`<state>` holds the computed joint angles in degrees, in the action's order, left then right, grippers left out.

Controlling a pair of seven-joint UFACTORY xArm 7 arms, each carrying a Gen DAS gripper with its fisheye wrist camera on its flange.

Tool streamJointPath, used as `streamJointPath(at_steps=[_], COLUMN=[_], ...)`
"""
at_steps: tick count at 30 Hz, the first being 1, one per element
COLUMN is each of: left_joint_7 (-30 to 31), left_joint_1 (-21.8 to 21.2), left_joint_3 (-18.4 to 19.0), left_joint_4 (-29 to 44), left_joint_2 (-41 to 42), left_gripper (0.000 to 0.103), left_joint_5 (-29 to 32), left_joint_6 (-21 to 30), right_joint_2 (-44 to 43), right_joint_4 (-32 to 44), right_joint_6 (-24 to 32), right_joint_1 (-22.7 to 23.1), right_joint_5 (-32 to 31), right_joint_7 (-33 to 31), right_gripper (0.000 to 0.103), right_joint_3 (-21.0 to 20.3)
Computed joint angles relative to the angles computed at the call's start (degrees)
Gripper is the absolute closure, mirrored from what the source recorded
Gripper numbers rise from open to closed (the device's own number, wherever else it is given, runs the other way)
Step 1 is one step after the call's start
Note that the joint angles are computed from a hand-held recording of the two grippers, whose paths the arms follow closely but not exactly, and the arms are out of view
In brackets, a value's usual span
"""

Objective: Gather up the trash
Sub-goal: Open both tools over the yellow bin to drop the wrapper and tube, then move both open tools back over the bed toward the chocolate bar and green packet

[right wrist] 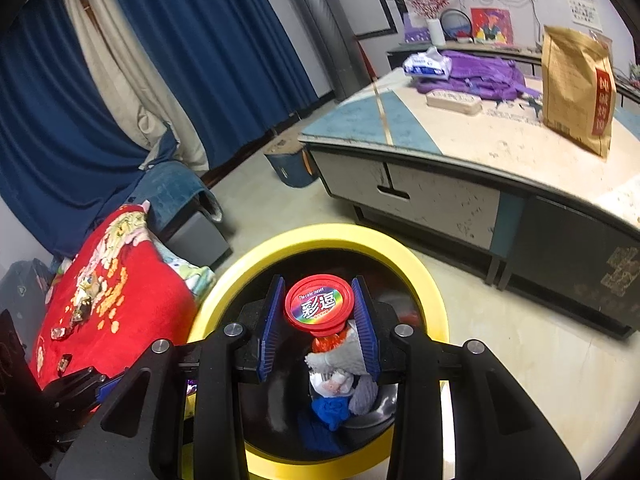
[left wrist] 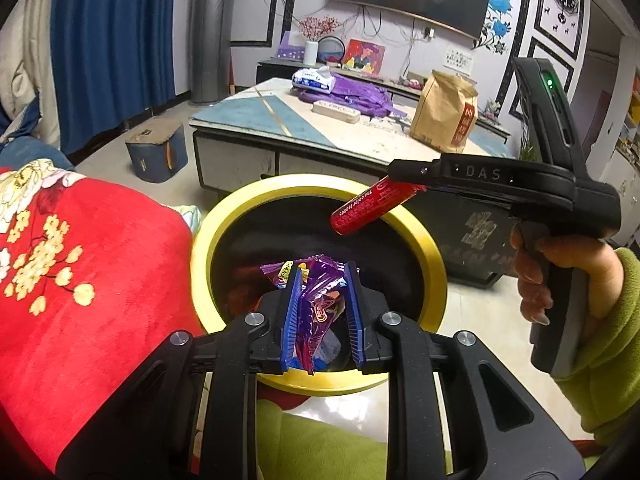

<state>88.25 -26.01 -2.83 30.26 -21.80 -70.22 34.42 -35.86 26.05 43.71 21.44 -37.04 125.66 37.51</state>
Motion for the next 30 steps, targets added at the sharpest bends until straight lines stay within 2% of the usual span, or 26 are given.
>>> streamJointPath(at_steps=[7,8,9,10,12,15,17,18,21,30], left_joint_7=[0.0,0.1,0.4,0.5,0.6,0.2,-0.1,0.0,-0.6,-3.5], left_joint_1=[-0.5,-0.6,-0.6,-0.7,-0.7,-0.5,-0.3,-0.2,0.2,1.7], left_joint_3=[-1.2,-1.5,-1.5,-1.6,-1.4,-1.4,-1.3,-1.3,-1.0,0.2], left_joint_4=[0.9,1.0,1.1,1.0,1.1,1.4,1.6,1.6,1.7,2.4], left_joint_2=[2.4,2.6,2.8,2.9,3.0,3.3,3.4,3.4,2.9,1.5], left_gripper=[0.086,0.083,0.077,0.073,0.064,0.045,0.039,0.029,0.012,0.011], left_joint_5=[0.0,-0.2,-0.4,-0.7,-1.0,-1.6,-1.7,-2.1,-2.5,-3.6], left_joint_6=[-1.8,-2.6,-3.0,-3.5,-3.7,-4.3,-4.4,-4.8,-4.9,-4.7], right_joint_2=[-0.4,-0.5,-0.8,-0.9,-1.2,-1.4,-1.5,-1.6,-1.9,-1.4], right_joint_4=[-2.7,-3.0,-3.2,-3.1,-3.0,-2.9,-2.6,-2.5,-2.1,1.1], right_joint_6=[-5.0,-5.8,-6.3,-6.4,-6.3,-6.2,-5.4,-5.0,-3.6,2.7], right_joint_1=[-0.5,-0.7,-0.9,-1.2,-1.7,-1.8,-1.8,-1.8,-1.7,-1.5], right_joint_5=[0.2,0.0,0.0,0.1,-0.1,0.2,0.6,0.7,1.0,0.1], right_joint_7=[2.7,2.8,2.8,3.0,3.3,2.8,2.5,2.4,1.9,1.1], right_gripper=[0.069,0.069,0.064,0.056,0.048,0.044,0.04,0.039,0.036,0.028], right_joint_3=[-0.7,-0.8,-0.8,-0.5,0.2,0.3,0.6,0.7,0.9,2.4])
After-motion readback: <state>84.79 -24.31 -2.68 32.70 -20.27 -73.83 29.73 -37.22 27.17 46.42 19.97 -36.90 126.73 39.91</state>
